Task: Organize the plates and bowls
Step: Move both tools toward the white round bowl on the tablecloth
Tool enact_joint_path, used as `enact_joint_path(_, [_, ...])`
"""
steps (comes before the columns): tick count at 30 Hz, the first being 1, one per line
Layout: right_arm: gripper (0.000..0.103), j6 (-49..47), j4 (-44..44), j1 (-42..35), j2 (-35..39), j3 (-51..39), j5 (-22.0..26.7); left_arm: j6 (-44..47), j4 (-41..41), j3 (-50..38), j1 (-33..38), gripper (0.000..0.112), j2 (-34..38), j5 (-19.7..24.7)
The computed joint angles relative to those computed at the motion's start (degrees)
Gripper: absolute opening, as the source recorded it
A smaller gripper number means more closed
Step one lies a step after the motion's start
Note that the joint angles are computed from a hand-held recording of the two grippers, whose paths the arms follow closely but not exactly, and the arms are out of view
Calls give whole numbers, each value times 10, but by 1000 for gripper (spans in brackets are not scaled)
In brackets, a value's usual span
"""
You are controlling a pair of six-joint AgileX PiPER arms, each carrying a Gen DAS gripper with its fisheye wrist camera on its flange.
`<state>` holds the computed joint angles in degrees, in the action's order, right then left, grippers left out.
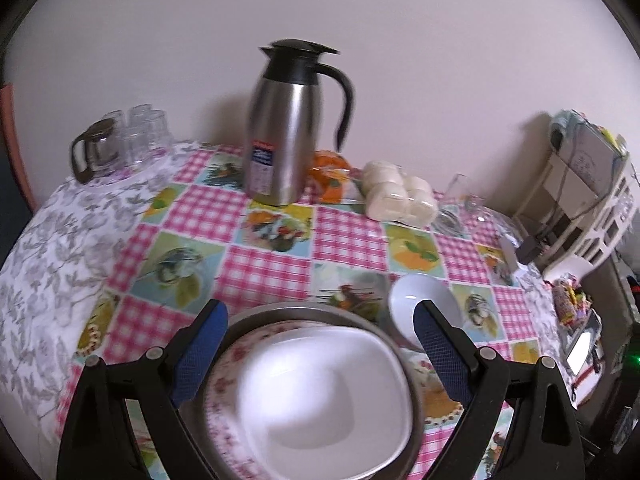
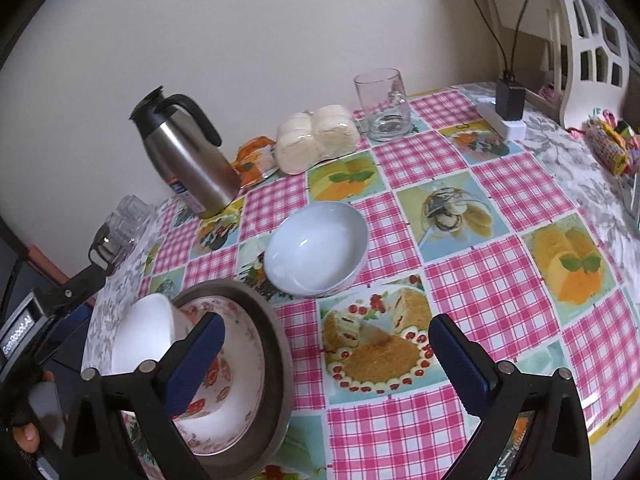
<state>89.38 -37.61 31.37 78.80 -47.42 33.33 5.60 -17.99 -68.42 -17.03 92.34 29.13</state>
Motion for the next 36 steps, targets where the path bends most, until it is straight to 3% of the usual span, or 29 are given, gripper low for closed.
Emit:
enact_joint_path(7, [103, -34, 29, -49, -2, 21, -43, 39, -39, -47, -27, 94, 39, 42])
enact_joint_path(10, [103, -53, 42, -72, 6, 27, -68, 5, -1, -76, -46, 94, 63, 59])
enact_joint_path(12, [103, -74, 61, -90, 15, 29, -85, -41, 50, -111, -63, 94, 90, 85])
enact_joint_path(20, [101, -108, 91, -141, 43, 43, -148, -108, 88, -267, -87, 93, 197, 212])
enact_joint_path(24, [92, -123, 108, -161, 60, 46, -176, -136, 88, -348, -96, 76, 255, 265])
enact_joint_path(30, [82, -175, 151, -183, 97, 35, -215, -164, 107, -449, -113, 62, 327, 323])
enact_joint_path(36, [76, -244, 209, -194, 136, 15, -233, -196, 131, -547, -128, 59, 400, 382])
